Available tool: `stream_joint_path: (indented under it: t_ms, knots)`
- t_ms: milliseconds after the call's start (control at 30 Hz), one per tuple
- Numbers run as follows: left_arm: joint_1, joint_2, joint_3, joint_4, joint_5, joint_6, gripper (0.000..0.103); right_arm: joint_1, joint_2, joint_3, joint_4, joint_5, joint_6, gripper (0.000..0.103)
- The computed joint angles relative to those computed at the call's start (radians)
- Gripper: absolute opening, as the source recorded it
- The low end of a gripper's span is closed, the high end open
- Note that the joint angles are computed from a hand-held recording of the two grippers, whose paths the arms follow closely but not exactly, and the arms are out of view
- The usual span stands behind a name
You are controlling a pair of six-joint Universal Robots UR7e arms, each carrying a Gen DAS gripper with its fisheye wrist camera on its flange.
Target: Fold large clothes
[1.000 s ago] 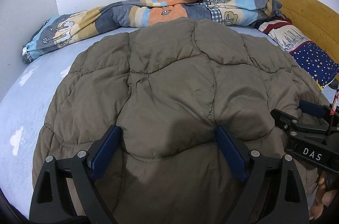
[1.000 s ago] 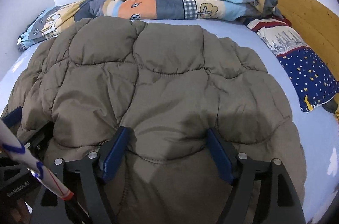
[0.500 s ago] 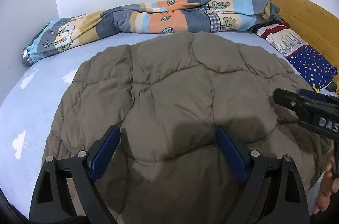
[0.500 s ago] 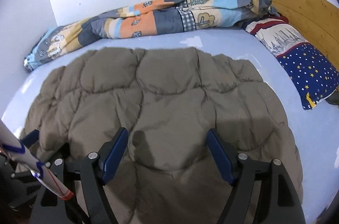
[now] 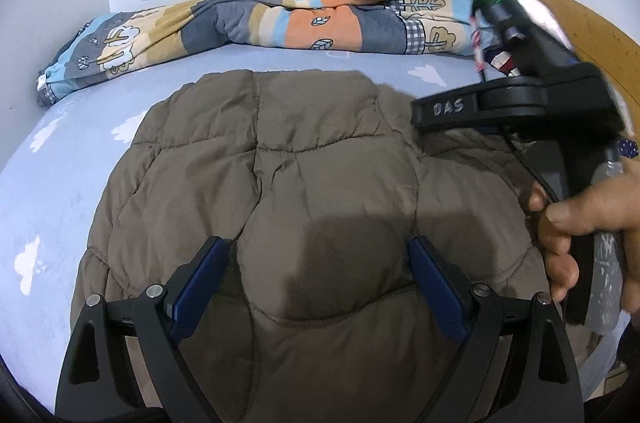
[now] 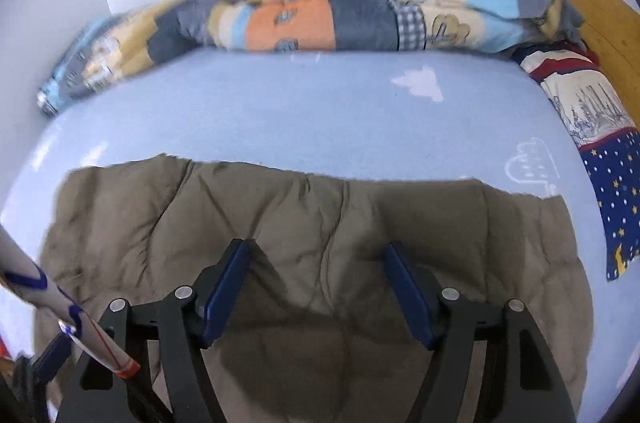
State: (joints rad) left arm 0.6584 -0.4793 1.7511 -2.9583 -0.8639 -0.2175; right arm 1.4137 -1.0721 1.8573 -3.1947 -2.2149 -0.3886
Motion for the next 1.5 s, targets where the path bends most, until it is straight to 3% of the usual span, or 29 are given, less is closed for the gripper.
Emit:
stream_joint_path:
  t_ms: [100, 267, 367, 500, 667, 800, 933, 1000, 1100, 1200, 1333, 1500]
  knots:
    - [0.001, -0.006, 0.005, -0.006, -0.011, -0.009, 0.092, -0.010, -0.009, -0.026, 0.106, 0.004, 0.034, 0.077]
    - [-0.009, -0.032, 0.040, -0.045, 0.004, -0.014, 0.091, -0.015, -0.185, 0.145, -0.006, 0.089, 0.005, 0.077]
    - [-0.013, -0.051, 0.065, -0.057, 0.019, -0.030, 0.091, -0.028, -0.288, 0.271, -0.071, 0.052, -0.024, 0.077]
    - [-0.021, -0.072, 0.097, -0.046, 0.047, -0.061, 0.091, -0.101, -0.422, 0.455, -0.161, 0.034, 0.004, 0.078]
    - [-0.024, -0.094, 0.141, 0.007, 0.049, -0.122, 0.091, -0.215, -0.536, 0.588, -0.167, 0.103, 0.082, 0.078]
    - [-0.040, -0.131, 0.204, -0.010, 0.063, -0.151, 0.091, -0.212, -0.505, 0.590, -0.211, 0.102, 0.051, 0.079]
    - [-0.090, -0.197, 0.325, -0.081, 0.108, -0.161, 0.091, -0.153, -0.493, 0.670, -0.421, 0.118, -0.015, 0.079]
    - [-0.105, -0.220, 0.386, -0.107, 0.141, -0.194, 0.091, -0.130, -0.485, 0.712, -0.464, 0.131, -0.025, 0.079]
    - [-0.079, -0.252, 0.416, -0.048, 0.107, -0.272, 0.091, -0.081, -0.428, 0.744, -0.543, 0.086, -0.047, 0.079]
    - [-0.059, -0.256, 0.403, 0.014, 0.087, -0.305, 0.091, -0.053, -0.384, 0.734, -0.547, 0.042, -0.062, 0.079]
    - [-0.074, -0.251, 0.396, 0.063, 0.101, -0.341, 0.092, -0.087, -0.357, 0.707, -0.457, 0.026, -0.029, 0.079]
    - [-0.094, -0.230, 0.434, -0.031, 0.112, -0.350, 0.092, -0.078, -0.336, 0.728, -0.543, 0.022, -0.083, 0.080]
